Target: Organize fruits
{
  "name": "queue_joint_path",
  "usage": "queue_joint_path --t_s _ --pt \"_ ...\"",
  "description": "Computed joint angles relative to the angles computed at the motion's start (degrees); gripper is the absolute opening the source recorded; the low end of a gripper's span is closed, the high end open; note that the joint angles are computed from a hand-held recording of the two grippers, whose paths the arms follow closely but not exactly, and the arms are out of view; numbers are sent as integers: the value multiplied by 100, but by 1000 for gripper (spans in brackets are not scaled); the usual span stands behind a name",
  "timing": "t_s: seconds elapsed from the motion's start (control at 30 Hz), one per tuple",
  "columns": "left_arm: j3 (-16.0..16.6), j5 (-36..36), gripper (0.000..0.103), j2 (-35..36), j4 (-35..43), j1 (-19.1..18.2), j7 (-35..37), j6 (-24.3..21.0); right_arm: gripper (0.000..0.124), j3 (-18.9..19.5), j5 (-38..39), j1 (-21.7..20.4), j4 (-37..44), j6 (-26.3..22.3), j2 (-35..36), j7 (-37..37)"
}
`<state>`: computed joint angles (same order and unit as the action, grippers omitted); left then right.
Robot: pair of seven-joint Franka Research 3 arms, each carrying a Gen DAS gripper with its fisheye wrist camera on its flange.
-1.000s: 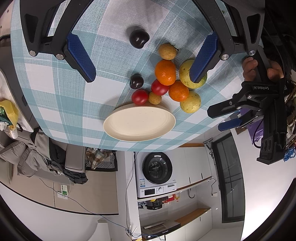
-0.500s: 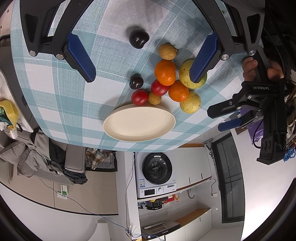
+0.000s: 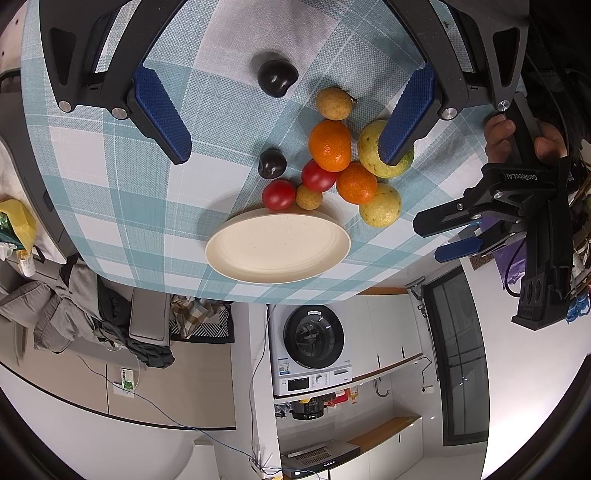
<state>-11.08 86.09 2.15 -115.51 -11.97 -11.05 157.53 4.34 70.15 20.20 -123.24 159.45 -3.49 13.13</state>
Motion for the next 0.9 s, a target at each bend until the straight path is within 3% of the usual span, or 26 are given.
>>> queue_joint_path --t_s 0.5,0.77,0.9 --pt "-13 268 103 158 59 -84 -167 -44 103 19 -160 -7 -19 72 24 122" --pt "-16 -187 103 90 33 -117 412 -66 103 36 -369 14 -40 156 23 261" --pt "-3 -394 103 119 57 -118 711 20 103 57 -1144 -12 -103 178 33 950"
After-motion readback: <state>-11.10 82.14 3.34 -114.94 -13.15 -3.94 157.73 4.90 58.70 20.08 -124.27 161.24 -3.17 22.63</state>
